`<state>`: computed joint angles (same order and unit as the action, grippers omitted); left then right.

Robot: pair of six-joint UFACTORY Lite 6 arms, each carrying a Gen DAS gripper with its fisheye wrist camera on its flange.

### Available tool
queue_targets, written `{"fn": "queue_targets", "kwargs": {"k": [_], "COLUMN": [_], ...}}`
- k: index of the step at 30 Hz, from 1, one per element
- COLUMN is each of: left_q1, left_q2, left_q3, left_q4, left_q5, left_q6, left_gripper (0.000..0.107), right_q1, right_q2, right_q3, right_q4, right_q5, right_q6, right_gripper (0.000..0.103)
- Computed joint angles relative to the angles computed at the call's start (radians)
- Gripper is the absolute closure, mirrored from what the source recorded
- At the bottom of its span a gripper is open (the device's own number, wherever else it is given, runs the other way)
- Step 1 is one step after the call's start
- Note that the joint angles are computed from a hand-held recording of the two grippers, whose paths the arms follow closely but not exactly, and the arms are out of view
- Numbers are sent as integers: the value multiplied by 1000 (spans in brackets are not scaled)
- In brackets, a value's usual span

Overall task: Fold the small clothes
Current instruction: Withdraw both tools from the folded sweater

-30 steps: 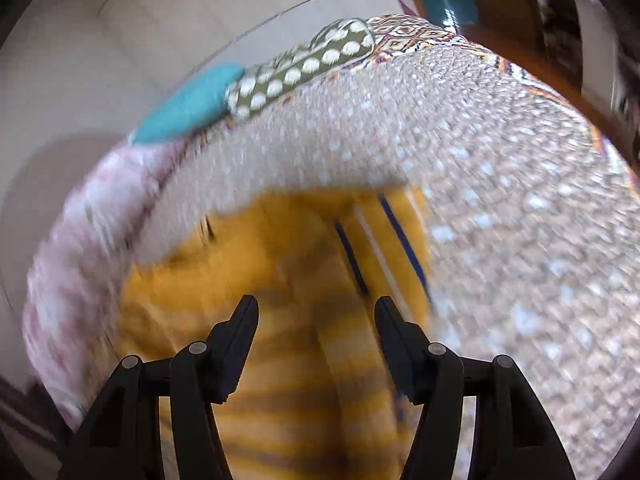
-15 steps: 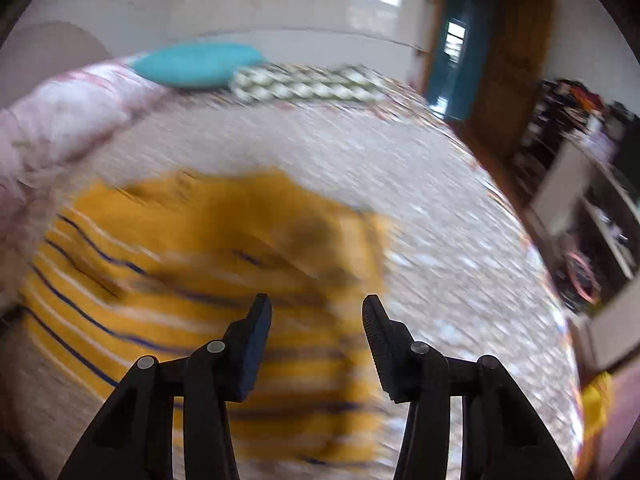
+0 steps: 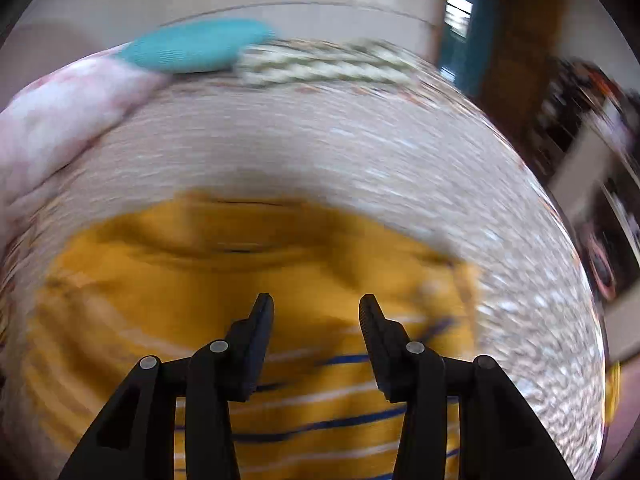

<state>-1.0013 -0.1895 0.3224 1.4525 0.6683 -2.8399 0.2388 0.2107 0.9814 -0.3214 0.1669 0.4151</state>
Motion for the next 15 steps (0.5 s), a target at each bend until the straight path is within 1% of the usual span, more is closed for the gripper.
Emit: {"fn": "queue_targets", "kwargs": {"k": [1, 2, 3, 4, 5, 6, 8, 9, 10, 13, 14, 15], "left_q1": [8, 16, 22, 27, 28, 21, 3, -5, 3, 18, 21, 22], "left_q2": [-23, -46, -56, -57, -55, -51, -50, -47, -31, -23, -23, -20], "left_q3": [-20, -46, -58, -64, -65, -63, -60, -56, -44, -38, -40, -41], "left_q4": [14, 43, 59, 69, 67, 59, 44, 37, 48, 68, 73, 72], "left_q5": [-7, -19, -28, -35, -35, -28, -13, -6, -10, -26, -25, -17], "left_q6": [-21, -63, -83, -95, -94, -87, -77, -69, -67, -48, -44, -37], "left_gripper": [31, 31, 31, 31, 31, 31, 31, 31, 31, 31, 31, 31], "right_q1": [60, 125, 169, 217, 273, 310, 366, 399, 423, 449, 458, 460], "right_q2": [27, 67, 111, 168, 249, 334, 507, 594, 649, 863, 927, 990], "right_q3": [38, 89, 140, 202, 289, 381, 578, 682, 761, 1075, 1180, 1284], "right_q4": [101, 160, 177, 153, 89, 60, -12, -81, -109, -149, -171, -179], "right_q5": [9, 27, 42, 60, 92, 129, 208, 247, 304, 463, 526, 567], "right_q6": [-82, -123, -125, -88, -11, 24, 100, 167, 199, 193, 184, 165], "right_gripper": [55, 55, 55, 55, 55, 55, 55, 55, 55, 53, 52, 48]}}
